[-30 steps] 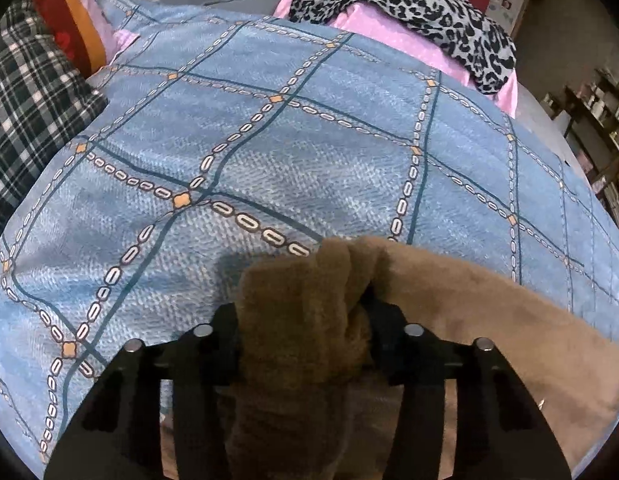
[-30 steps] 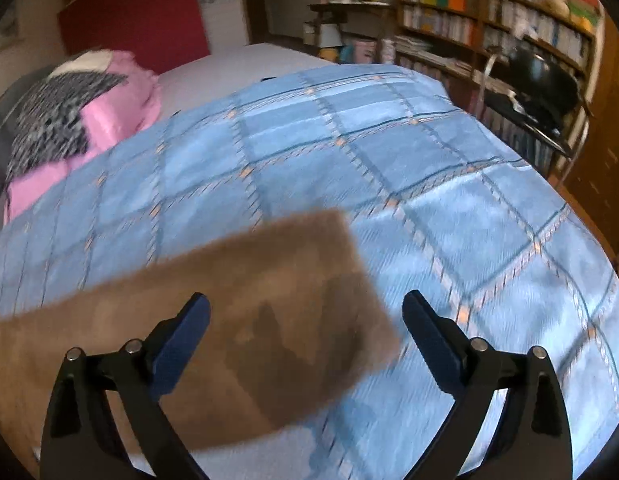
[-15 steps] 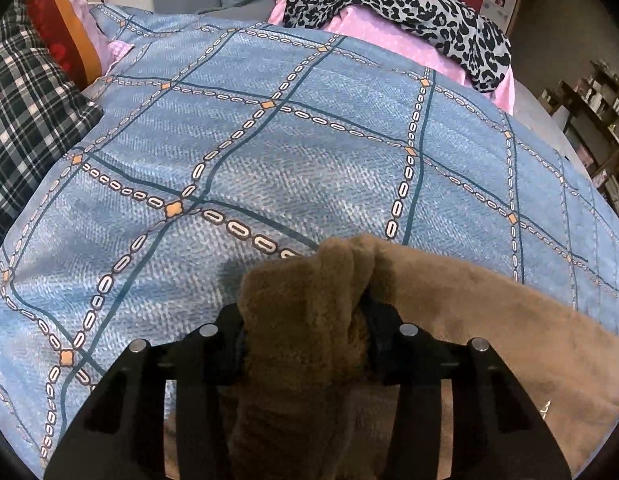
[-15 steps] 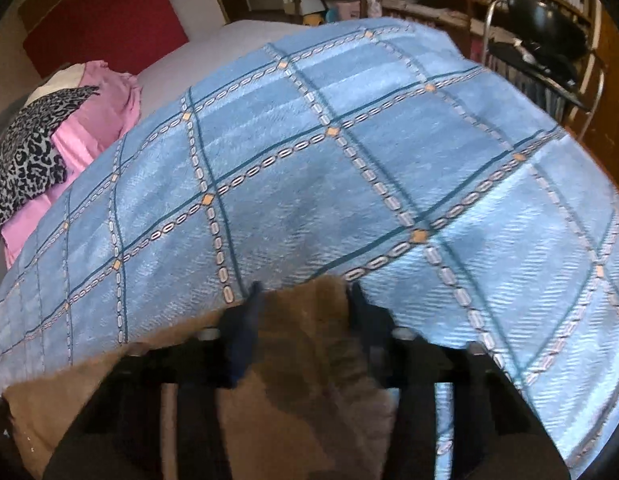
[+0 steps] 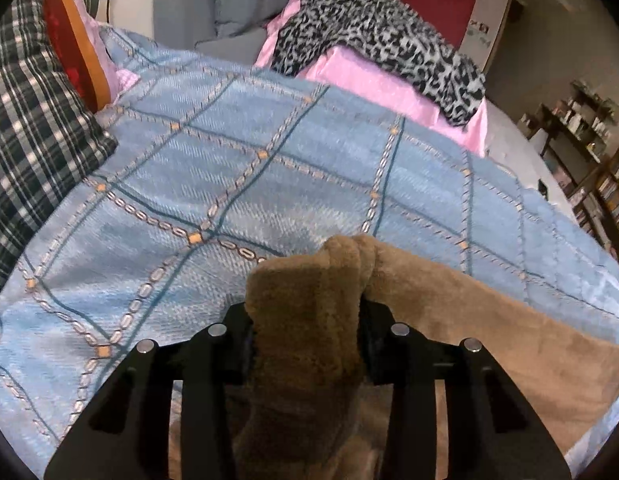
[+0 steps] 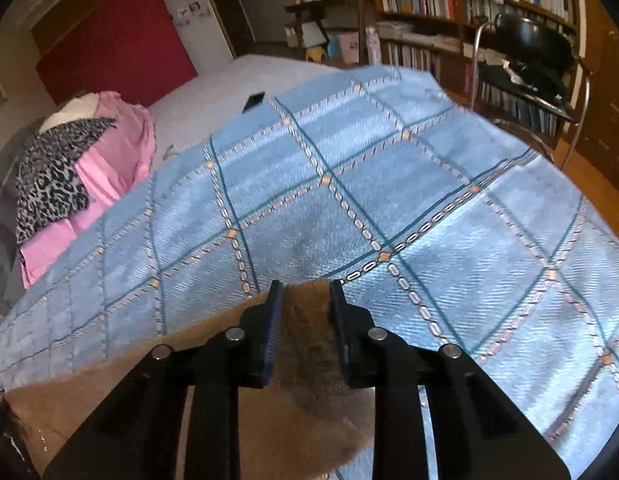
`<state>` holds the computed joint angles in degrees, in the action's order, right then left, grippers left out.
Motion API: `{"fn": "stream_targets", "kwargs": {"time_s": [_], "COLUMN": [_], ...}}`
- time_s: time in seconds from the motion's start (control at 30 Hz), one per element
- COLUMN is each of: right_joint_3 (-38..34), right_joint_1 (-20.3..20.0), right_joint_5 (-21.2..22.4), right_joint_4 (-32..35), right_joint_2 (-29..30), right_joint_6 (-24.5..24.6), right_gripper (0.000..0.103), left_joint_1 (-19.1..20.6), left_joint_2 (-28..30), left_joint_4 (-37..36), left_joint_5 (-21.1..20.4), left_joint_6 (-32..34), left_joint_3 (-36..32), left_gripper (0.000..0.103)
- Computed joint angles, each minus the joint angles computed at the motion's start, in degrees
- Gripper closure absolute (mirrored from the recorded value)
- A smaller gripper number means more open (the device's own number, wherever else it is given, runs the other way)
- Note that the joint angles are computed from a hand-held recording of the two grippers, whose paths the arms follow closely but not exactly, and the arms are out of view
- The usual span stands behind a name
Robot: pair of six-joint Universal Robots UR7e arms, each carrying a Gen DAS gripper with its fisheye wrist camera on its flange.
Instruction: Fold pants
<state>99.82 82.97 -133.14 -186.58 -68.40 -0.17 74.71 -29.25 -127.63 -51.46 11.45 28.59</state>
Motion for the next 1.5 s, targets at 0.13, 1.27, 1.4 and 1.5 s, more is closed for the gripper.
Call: {"fn": "stream_targets", "kwargs": {"time_s": [0.13,1.27,1.4,1.5], "right_joint_3": [3.28,52.41,55.96,59.41], "right_joint_1": [1.80,18.10,18.99,18.85], "right_joint_5": [-1.10,-9.22,-9.55,-9.05], "right_joint_4": [-2.92,-37.18,-42.22,-46.02], "right_joint_2": [-2.70,-25.41,-24.12,-23.31], "right_joint_6": [-0.63,7.04,8.43,10.30], "right_gripper": [0.080,0.080,0.080,0.080], "left_joint_1": [-0.81,1.79,2.24,2.43], "left_joint_2": [-5.60,-53.13,-54.73,-55.94], "left_joint_4": [-4.27,-25.54,-25.67,-25.86], "left_joint_5": [-1.90,-17.11,-16.71,-15.87], "left_joint_6": [-0.14,-4.44,-3.29,-1.36], "left_joint_3": [7.96,69.40,71.62,73.18], "left_gripper": [0.064,0.064,0.062,0.058]}}
